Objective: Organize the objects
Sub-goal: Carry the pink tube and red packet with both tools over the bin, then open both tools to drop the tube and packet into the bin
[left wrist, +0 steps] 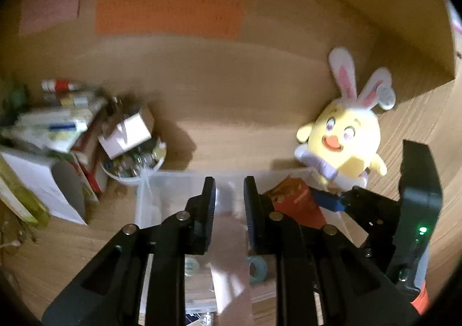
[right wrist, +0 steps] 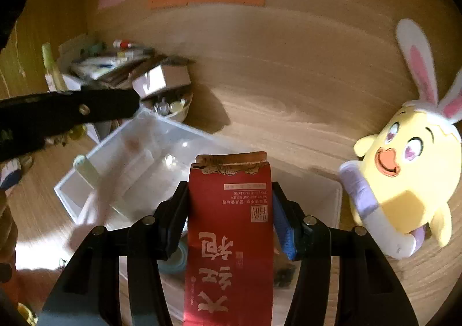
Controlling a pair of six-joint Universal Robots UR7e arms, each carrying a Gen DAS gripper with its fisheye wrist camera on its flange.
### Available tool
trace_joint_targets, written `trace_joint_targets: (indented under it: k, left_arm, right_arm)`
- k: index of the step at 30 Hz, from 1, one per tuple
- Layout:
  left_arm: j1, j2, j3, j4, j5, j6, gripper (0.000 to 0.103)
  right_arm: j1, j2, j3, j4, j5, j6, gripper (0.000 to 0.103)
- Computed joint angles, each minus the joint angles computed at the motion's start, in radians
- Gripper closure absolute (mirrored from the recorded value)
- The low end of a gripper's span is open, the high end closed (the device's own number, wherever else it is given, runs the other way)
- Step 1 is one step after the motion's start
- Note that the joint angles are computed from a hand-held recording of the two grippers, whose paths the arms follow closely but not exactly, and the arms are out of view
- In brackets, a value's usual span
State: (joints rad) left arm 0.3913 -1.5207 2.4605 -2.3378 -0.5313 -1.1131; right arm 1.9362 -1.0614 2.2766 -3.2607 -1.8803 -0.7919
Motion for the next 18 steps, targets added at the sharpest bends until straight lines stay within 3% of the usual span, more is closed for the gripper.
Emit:
trace_joint_targets:
  k: [2,7,11,12,15,18]
  left_arm:
    - [0.026,0.009,0.006,-0.055,-0.027,0.035,0.084]
    - [0.023,0.002,0.014,-0.05,-0.037,0.037,0.084]
    - [-0.033,-0.043,0.021,0.07,-0.009,-0.026,0.084]
    - [-0.046,-0.053,0.02,0.11,-0.004,-0.047,0.082]
    - [-0.091,-0.081,0.019,0.239,0.002,-0.123,0.069]
    - [-0.133,-0.108,0.02,0.347,-0.006,-0.196,0.062]
  right_arm:
    - [0.005,0.017,-0.006,0.0,-0.024,-0.006,0.053]
    - [0.009,0.036,-0.018,0.023,-0.053,-0.01,0.053]
    - [0.012,0.033,-0.027,0.053,-0.068,0.002,0.051]
    - [0.013,0.024,-0.027,0.072,-0.068,0.012,0.046]
    - [0.016,-0.006,-0.011,0.07,-0.052,0.014,0.04]
    - [0.018,-0.046,0.015,0.06,-0.029,0.006,0.034]
